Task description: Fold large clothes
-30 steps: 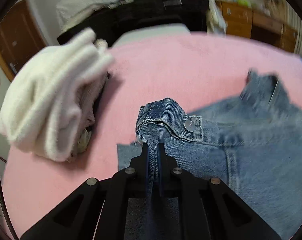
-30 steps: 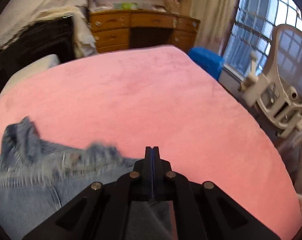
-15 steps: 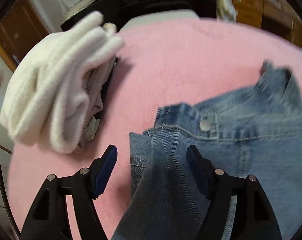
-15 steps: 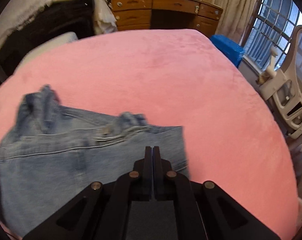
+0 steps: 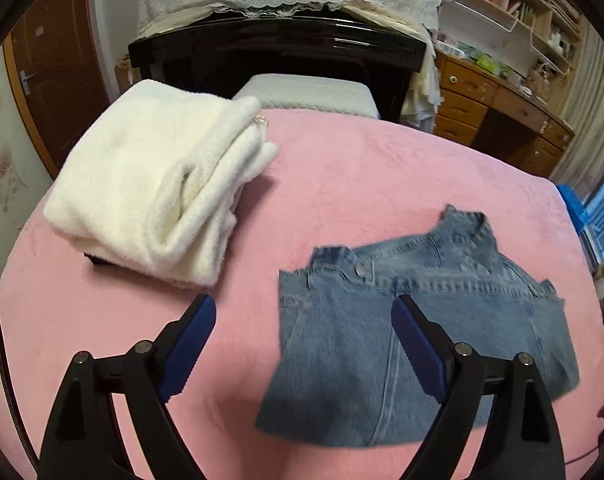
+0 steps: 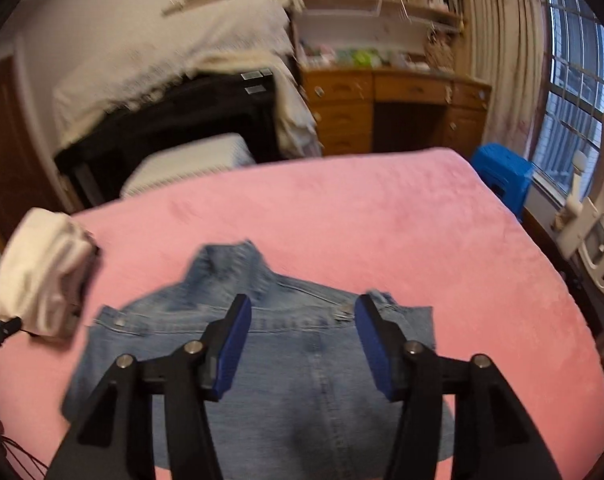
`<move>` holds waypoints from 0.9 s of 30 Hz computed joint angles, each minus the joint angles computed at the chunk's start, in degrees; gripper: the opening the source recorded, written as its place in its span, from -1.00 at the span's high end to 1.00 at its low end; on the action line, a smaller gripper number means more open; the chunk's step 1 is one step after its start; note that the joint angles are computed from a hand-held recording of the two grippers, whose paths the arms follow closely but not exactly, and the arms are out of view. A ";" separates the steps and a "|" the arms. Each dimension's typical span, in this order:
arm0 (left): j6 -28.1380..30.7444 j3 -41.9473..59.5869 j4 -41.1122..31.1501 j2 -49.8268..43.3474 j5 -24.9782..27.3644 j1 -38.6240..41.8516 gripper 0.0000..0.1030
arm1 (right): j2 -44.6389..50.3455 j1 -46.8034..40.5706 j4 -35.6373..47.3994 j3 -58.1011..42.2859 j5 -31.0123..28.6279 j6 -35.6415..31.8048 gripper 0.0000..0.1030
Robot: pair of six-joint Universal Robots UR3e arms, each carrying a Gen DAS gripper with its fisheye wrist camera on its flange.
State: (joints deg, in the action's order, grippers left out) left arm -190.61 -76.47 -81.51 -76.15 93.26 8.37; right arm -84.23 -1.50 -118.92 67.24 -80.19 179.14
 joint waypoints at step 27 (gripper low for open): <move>-7.36 -64.59 17.60 32.67 -30.47 23.32 -0.72 | -3.23 16.80 -12.09 26.13 -11.39 7.38 0.41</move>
